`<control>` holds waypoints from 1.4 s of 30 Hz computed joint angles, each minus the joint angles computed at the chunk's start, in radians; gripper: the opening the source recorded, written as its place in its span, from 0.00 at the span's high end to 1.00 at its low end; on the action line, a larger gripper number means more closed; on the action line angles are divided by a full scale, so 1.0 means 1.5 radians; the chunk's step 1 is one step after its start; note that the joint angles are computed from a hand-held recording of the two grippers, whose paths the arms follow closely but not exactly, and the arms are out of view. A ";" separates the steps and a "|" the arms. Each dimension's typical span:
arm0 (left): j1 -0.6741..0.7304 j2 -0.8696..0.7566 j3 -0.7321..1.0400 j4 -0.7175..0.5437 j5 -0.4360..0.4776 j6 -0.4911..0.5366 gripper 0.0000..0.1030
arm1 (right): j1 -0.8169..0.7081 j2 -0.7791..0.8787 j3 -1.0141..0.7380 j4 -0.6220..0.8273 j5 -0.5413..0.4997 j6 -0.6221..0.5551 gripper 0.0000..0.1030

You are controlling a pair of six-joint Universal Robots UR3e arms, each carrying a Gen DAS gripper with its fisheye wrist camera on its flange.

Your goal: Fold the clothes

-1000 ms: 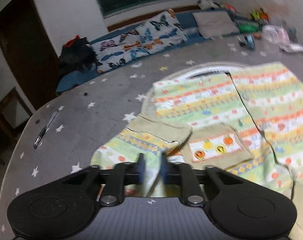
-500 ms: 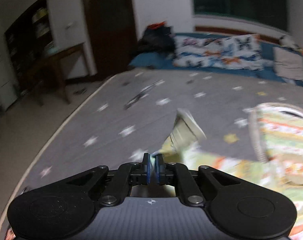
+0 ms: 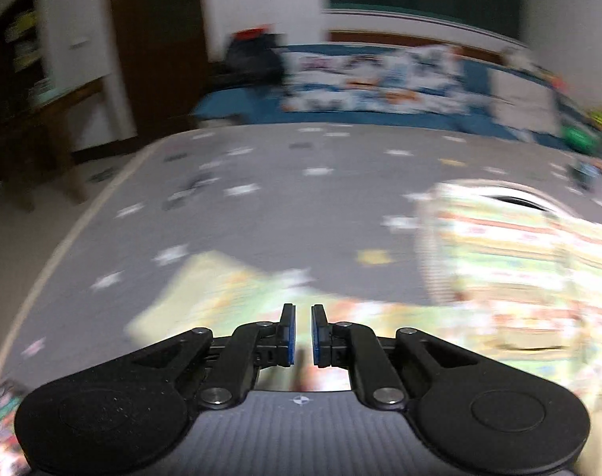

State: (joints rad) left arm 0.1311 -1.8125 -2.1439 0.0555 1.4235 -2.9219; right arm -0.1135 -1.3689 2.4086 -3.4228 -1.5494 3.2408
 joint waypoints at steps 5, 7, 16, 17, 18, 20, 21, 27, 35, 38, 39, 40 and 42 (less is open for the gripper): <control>-0.111 -0.111 0.143 -0.048 -0.009 0.011 0.90 | -0.018 0.051 -0.049 0.006 0.015 0.011 0.64; -0.129 -0.140 0.183 -0.074 -0.017 0.021 0.89 | -0.022 0.067 -0.065 0.011 0.018 0.014 0.64; -0.166 -0.214 0.274 -0.119 0.006 0.009 0.89 | 0.027 0.042 -0.084 0.022 0.046 -0.053 0.66; -0.168 -0.223 0.289 -0.123 0.011 0.008 0.89 | 0.036 0.052 -0.099 0.024 0.028 -0.048 0.65; -0.170 -0.231 0.306 -0.128 0.017 0.008 0.89 | 0.045 0.064 -0.114 0.028 0.008 -0.044 0.66; -0.174 -0.250 0.339 -0.138 0.028 0.008 0.85 | 0.052 0.086 -0.144 0.043 -0.026 -0.033 0.65; -0.176 -0.260 0.356 -0.142 0.033 0.008 0.83 | 0.050 0.094 -0.154 0.048 -0.035 -0.027 0.65; -0.192 -0.347 0.502 -0.187 0.072 -0.007 0.73 | 0.020 0.129 -0.201 0.075 -0.066 -0.010 0.65; -0.213 -0.460 0.676 -0.209 0.117 -0.002 0.54 | -0.037 0.155 -0.233 0.097 0.014 0.007 0.68; -0.212 -0.494 0.727 -0.233 0.109 0.006 0.69 | -0.043 0.172 -0.244 0.091 0.030 0.010 0.79; -0.209 -0.499 0.726 -0.222 0.095 0.010 0.81 | -0.042 0.176 -0.248 0.088 0.029 0.007 0.82; -0.210 -0.503 0.728 -0.215 0.095 0.015 0.87 | -0.040 0.181 -0.256 0.090 0.029 0.006 0.87; -0.214 -0.512 0.735 -0.204 0.107 0.022 0.98 | -0.036 0.192 -0.278 0.103 0.029 0.004 0.91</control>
